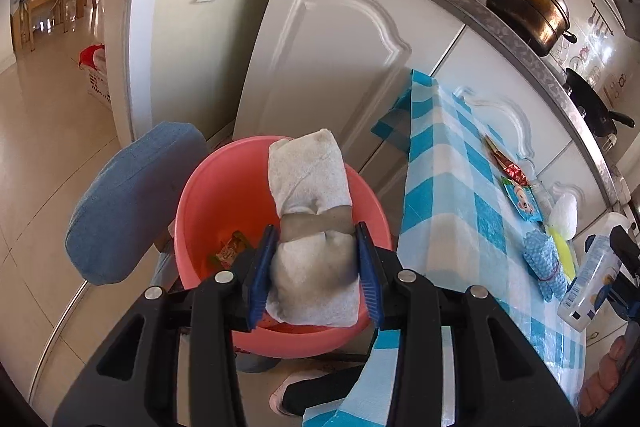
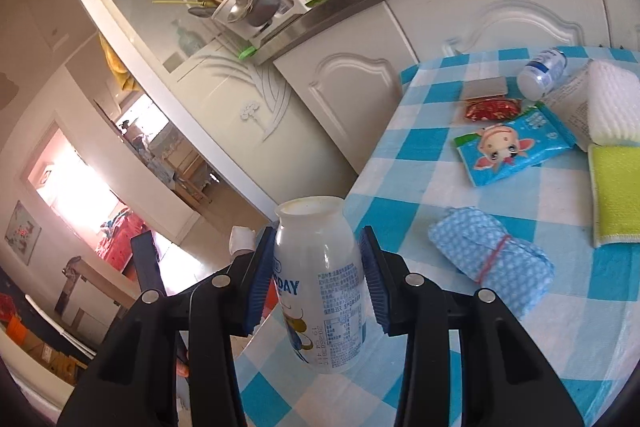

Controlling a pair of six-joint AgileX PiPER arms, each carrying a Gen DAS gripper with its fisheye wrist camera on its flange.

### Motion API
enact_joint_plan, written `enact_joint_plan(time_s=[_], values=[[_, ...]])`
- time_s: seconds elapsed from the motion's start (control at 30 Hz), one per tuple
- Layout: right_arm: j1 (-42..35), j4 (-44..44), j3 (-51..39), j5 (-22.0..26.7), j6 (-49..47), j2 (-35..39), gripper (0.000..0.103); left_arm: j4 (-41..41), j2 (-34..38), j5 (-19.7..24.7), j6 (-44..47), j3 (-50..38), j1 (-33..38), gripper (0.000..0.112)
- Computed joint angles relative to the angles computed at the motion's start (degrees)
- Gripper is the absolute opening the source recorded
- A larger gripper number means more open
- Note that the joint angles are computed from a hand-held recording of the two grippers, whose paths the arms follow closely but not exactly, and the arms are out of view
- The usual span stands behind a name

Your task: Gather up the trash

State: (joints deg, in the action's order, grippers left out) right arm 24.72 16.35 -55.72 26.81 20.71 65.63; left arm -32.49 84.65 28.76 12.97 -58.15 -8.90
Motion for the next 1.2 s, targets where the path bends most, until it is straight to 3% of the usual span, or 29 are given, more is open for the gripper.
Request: enact_joint_plan(time_s=[0.23, 0.33, 0.37, 0.43, 0.47, 0.57, 0.7, 0.8, 0.87, 1.07, 1.13, 1.2], values=[[8.6, -17.5, -17.0, 3.4, 11.9, 14.7, 0.044, -5.3, 3.6, 0.2, 4.2, -0.9, 1.3, 0.041], [9.8, -19.2, -22.6, 3.4, 11.6, 20.1, 0.045, -4.2, 5.2, -0.7, 3.2, -1.9, 0.8, 0.048], [10.0, -19.6, -24.3, 3.7, 11.7, 21.9, 0.049, -3.5, 5.7, -1.2, 2.4, -2.2, 0.6, 0.058], [11.1, -25.2, -26.3, 4.6, 16.8, 24.1, 0.075, -0.2, 6.6, -1.7, -1.3, -3.0, 0.3, 0.072], [11.3, -25.9, -26.2, 4.1, 17.6, 24.4, 0.077, 0.9, 6.9, -1.8, -2.4, -3.2, 0.3, 0.074], [12.0, -29.7, -23.1, 2.6, 22.6, 22.7, 0.083, 5.5, 6.4, -2.4, -6.4, -2.9, 0.5, 0.083], [12.3, -36.4, -16.2, 1.7, 31.5, 17.5, 0.088, 3.9, 3.8, -3.8, -3.4, 0.1, 2.3, 0.087], [11.4, -38.5, -10.1, 0.4, 36.0, 12.5, 0.090, -2.9, 0.1, -7.3, 4.3, 4.8, 3.8, 0.093], [11.0, -41.5, -5.9, -0.4, 40.5, 8.8, 0.090, -9.8, -2.0, -6.9, 11.9, 7.1, 5.4, 0.094], [9.4, -50.0, 4.6, -3.6, 51.6, -2.0, 0.091, -23.6, -6.9, -3.4, 23.5, 11.8, 9.9, 0.096], [10.3, -57.9, 7.2, -3.0, 59.5, -4.8, 0.092, -22.6, -7.4, -1.3, 21.2, 11.4, 10.1, 0.096], [10.7, -64.9, 10.1, -3.5, 66.2, -7.4, 0.094, -16.0, -8.4, -1.8, 14.1, 10.6, 8.0, 0.096]])
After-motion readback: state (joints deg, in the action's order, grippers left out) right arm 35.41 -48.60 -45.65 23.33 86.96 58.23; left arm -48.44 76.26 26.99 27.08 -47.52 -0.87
